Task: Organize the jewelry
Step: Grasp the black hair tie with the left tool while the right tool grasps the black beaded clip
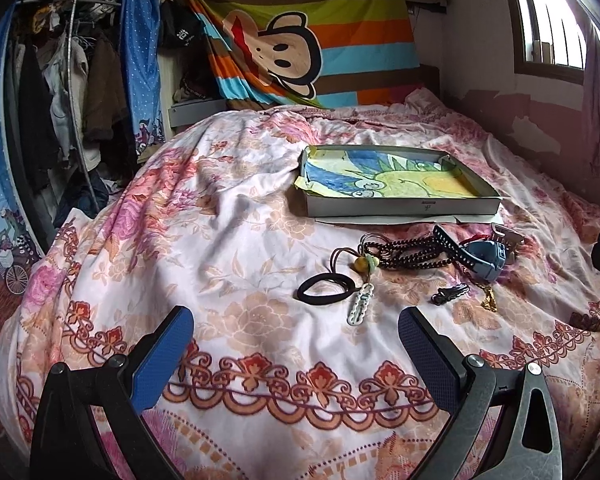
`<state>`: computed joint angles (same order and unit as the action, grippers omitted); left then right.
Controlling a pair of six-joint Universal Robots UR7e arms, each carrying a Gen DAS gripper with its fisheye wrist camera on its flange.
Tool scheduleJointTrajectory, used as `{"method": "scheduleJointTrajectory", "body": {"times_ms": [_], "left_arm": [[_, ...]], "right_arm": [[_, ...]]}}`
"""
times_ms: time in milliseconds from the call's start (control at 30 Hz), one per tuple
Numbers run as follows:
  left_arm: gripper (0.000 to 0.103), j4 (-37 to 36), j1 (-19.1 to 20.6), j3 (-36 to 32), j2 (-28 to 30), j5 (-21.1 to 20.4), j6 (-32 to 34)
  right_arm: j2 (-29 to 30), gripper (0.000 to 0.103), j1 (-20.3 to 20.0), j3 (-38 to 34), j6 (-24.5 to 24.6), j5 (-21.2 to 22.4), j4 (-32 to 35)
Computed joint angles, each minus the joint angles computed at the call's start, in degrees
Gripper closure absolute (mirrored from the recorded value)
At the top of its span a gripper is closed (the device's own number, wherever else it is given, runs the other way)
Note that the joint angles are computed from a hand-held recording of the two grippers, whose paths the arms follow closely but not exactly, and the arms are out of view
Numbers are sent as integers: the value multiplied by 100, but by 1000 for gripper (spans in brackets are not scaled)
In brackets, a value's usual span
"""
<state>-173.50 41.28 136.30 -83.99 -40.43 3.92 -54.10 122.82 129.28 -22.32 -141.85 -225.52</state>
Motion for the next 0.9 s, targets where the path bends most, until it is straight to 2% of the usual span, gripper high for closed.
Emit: {"method": "scheduleJointTrajectory", "body": {"times_ms": [167,300,367,500,533,567,700,900], "left_arm": [[0,542,343,-496,162,-489,25],[0,1026,700,-929,287,-1222,229],[4,1181,817,-1093,404,-1395,368],[19,1845,1069,-1438,546,-1798,292],[27,2011,1128,-1515,567,-1893,216],[34,2094,1179,-1564,584,-1950,179],[47,2519,1372,-1871,747,-2178,3],[66,2795,1473,-2154,1025,-2177,-95]], "right_arm": [[-223,1,-246,-228,170,85,926],[-436,1,-509,-250,218,568,1466],[-552,1,-633,-224,393,866,1886],[-550,1,-823,-234,433,1318,2410],[-525,2,-842,-262,423,1363,2535],[-489,4,-864,-299,416,1418,2658],[-360,19,-957,-476,505,1636,3180],[110,22,-965,-964,596,1405,3774]]}}
